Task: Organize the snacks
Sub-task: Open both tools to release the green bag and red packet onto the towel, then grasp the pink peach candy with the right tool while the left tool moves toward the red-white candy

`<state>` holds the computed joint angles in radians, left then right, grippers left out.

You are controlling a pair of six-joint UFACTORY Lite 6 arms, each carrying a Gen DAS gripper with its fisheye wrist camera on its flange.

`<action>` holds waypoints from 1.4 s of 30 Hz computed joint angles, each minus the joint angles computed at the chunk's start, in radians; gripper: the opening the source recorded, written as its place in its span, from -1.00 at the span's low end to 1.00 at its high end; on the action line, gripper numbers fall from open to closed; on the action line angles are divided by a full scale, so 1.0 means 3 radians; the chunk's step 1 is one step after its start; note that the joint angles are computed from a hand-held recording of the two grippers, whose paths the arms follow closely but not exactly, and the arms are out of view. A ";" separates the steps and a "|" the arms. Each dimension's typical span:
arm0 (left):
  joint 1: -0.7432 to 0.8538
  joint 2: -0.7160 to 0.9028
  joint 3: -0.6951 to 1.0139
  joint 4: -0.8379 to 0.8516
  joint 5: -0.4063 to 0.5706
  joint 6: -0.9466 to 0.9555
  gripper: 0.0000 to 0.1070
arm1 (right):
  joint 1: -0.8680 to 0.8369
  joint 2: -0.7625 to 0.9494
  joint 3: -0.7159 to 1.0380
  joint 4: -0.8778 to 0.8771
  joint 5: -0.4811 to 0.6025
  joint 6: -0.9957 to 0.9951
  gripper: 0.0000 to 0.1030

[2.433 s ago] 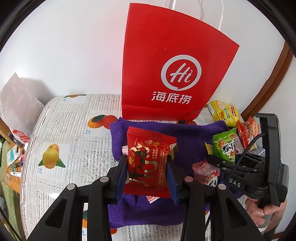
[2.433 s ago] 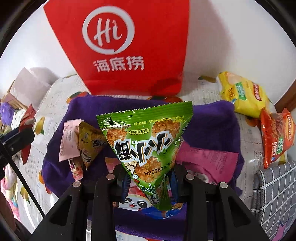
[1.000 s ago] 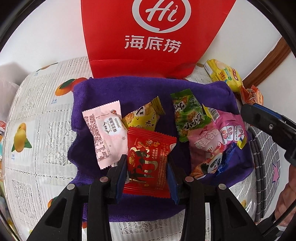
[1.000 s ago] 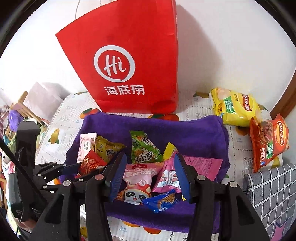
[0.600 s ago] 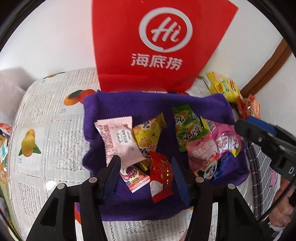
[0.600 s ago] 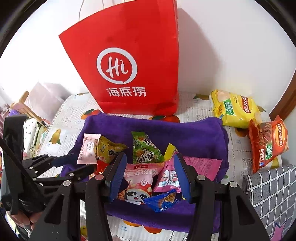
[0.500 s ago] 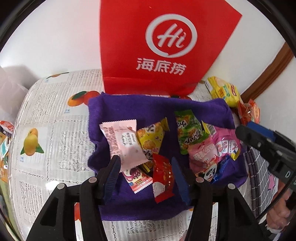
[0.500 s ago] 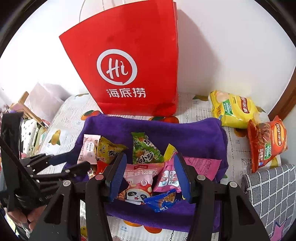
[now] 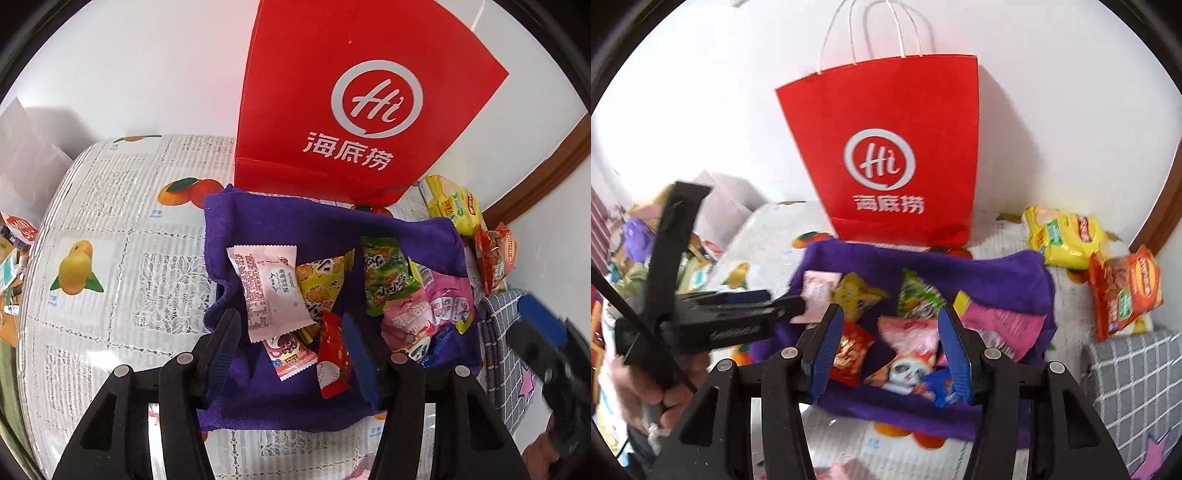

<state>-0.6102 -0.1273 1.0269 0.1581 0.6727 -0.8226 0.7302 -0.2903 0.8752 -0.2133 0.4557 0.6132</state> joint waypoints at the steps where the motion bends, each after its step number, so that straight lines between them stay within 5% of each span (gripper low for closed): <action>1: -0.0007 -0.0018 0.0007 -0.0028 0.0001 0.0031 0.02 | 0.0076 -0.0069 -0.0061 -0.0106 0.0038 0.0149 0.03; 6: -0.0074 -0.0143 0.0023 -0.0077 0.0018 0.0074 0.02 | 0.0727 -0.0617 -0.0671 -0.0930 0.0366 0.1369 0.03; 14: -0.0360 -0.0223 0.0168 0.0116 0.0131 -0.0098 0.03 | 0.1559 -0.1193 -0.1530 -0.1028 0.0463 0.2502 0.03; 30: -0.0691 -0.0322 0.0315 0.0095 0.0189 -0.0065 0.03 | 0.2774 -0.0495 -0.1915 -0.2150 0.0015 0.5403 -0.14; 36: -0.0743 -0.0451 0.0307 0.0115 0.0214 -0.0085 0.05 | 0.2633 -0.0225 -0.1781 -0.2597 -0.0178 0.5890 -0.17; 42: -0.0653 -0.0512 0.0272 -0.0014 0.0186 0.0040 0.06 | 0.2394 0.0329 -0.1392 -0.2311 -0.0145 0.5371 -0.17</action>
<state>-0.8062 -0.2809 1.1085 0.1540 0.7286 -0.8105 1.4483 -0.1916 0.4577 -0.9065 0.4123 2.2244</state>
